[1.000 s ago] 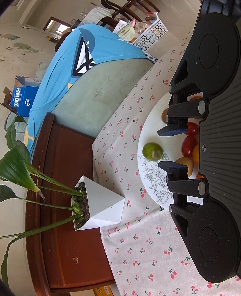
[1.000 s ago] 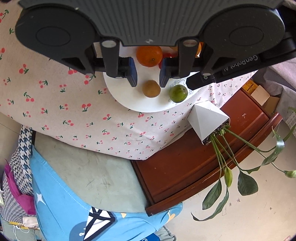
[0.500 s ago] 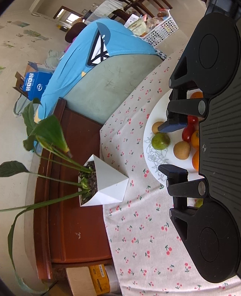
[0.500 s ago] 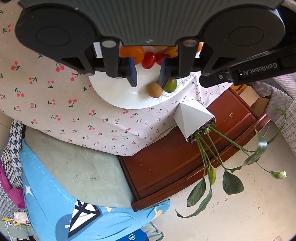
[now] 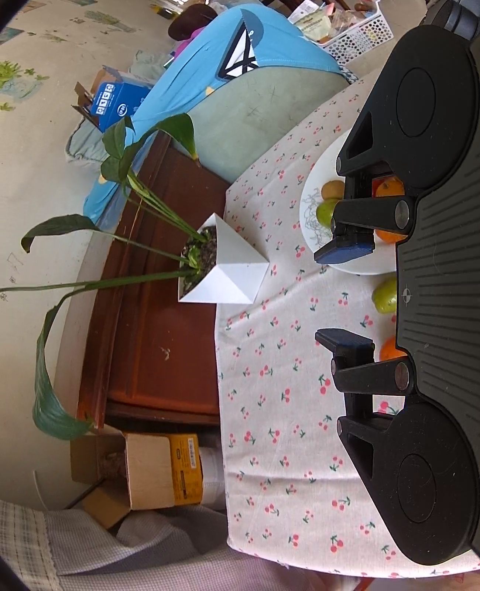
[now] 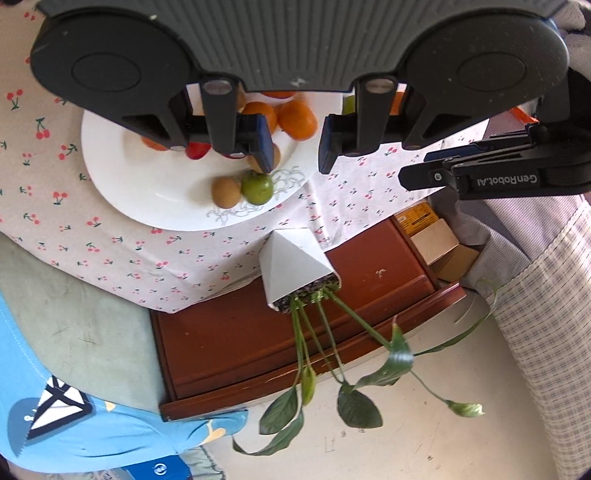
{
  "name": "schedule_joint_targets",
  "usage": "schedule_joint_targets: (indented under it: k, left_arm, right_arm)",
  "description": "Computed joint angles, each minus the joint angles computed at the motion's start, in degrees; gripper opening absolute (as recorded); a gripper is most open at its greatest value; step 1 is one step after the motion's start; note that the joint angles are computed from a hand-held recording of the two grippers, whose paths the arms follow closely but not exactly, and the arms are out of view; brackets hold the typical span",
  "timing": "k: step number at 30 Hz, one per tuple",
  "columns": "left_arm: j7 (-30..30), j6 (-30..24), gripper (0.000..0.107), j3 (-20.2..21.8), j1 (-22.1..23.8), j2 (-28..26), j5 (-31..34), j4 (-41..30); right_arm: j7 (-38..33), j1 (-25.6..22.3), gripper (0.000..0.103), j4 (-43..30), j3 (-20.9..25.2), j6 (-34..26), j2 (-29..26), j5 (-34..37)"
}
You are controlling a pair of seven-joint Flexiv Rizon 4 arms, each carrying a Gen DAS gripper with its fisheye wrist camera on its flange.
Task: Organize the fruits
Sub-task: 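Withdraw both open tools toward the last fruit on the cloth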
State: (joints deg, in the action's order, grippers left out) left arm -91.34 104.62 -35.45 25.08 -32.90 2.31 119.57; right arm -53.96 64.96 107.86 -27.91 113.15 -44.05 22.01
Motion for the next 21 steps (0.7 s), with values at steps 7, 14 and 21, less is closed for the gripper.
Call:
schedule_joint_targets:
  k: [7,14,21]
  left_arm:
    - [-0.5,-1.2,0.037,4.1,-2.1,1.8,-1.6,1.5]
    - [-0.1,-2.8,0.037,8.3,-4.4,3.0,-4.6,2.5]
    - [0.8,-3.2,0.037,7.3,-2.6,2.8,-5.8,3.3]
  right_arm:
    - [-3.4,-3.5,0.028,-1.8,5.6,0.6,0.0,-4.4]
    - [-6.8,-5.3,0.028,-4.4,8.1,-0.8,-1.4,-8.1]
    - [-6.7,-5.1,0.028,-7.0,7.1,-3.0,-3.4,-9.6]
